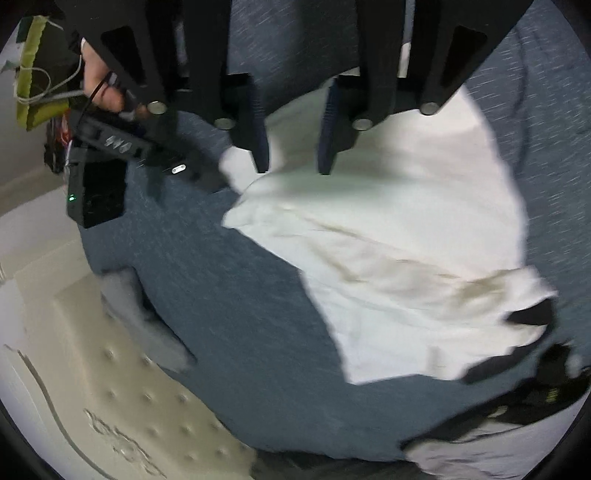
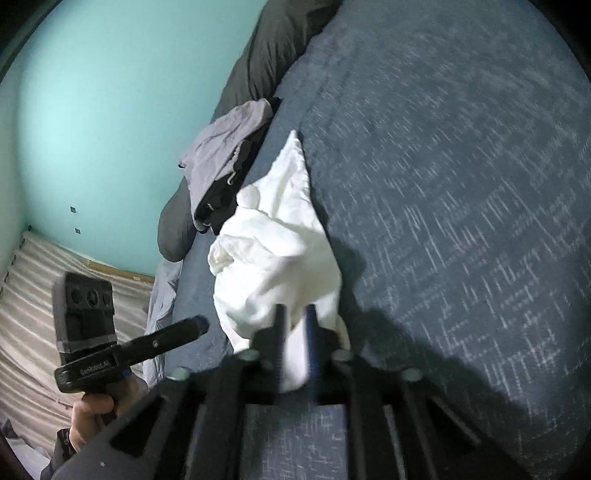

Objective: Fold clothes

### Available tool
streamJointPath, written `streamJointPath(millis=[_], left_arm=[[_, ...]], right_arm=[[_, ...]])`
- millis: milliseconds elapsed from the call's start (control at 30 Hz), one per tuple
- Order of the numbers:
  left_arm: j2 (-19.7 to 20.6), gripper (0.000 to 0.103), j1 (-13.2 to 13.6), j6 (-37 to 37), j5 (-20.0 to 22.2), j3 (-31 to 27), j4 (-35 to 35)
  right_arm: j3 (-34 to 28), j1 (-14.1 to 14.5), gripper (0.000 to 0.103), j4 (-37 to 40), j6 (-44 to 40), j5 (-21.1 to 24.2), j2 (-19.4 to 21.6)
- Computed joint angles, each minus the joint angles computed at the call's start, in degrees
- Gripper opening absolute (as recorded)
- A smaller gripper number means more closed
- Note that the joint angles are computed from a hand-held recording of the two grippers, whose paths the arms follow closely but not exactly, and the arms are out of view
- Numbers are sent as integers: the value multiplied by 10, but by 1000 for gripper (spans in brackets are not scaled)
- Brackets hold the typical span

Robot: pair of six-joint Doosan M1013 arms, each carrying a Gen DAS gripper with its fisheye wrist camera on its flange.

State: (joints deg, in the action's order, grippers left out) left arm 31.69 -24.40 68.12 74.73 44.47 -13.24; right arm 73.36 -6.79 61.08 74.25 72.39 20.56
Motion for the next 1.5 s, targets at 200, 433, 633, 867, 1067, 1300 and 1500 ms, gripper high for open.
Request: streamJointPath(millis=[200, 433, 633, 867, 1067, 1300, 1500], left_arm=[[-46, 33, 20, -16, -2, 85, 26], [-76, 37, 35, -15, -27, 154, -6], [-85, 38, 48, -27, -57, 192, -56], [-91, 25, 59, -23, -88, 223, -93], [-104, 7, 66, -16, -107, 234, -104], [-125, 6, 71, 4, -110, 246, -114], [-127, 3, 68, 4, -91, 256, -102]], right_arm=[[-11, 8, 39, -1, 1, -22, 4], [-33, 21, 39, -25, 23, -26, 20], [-37, 27, 37, -29, 22, -11, 28], [-39, 30, 8, -24, 0, -8, 29], [-34, 27, 4, -9, -4, -11, 23], [-27, 22, 3, -4, -7, -1, 0], [-10, 23, 3, -59, 43, 9, -7]])
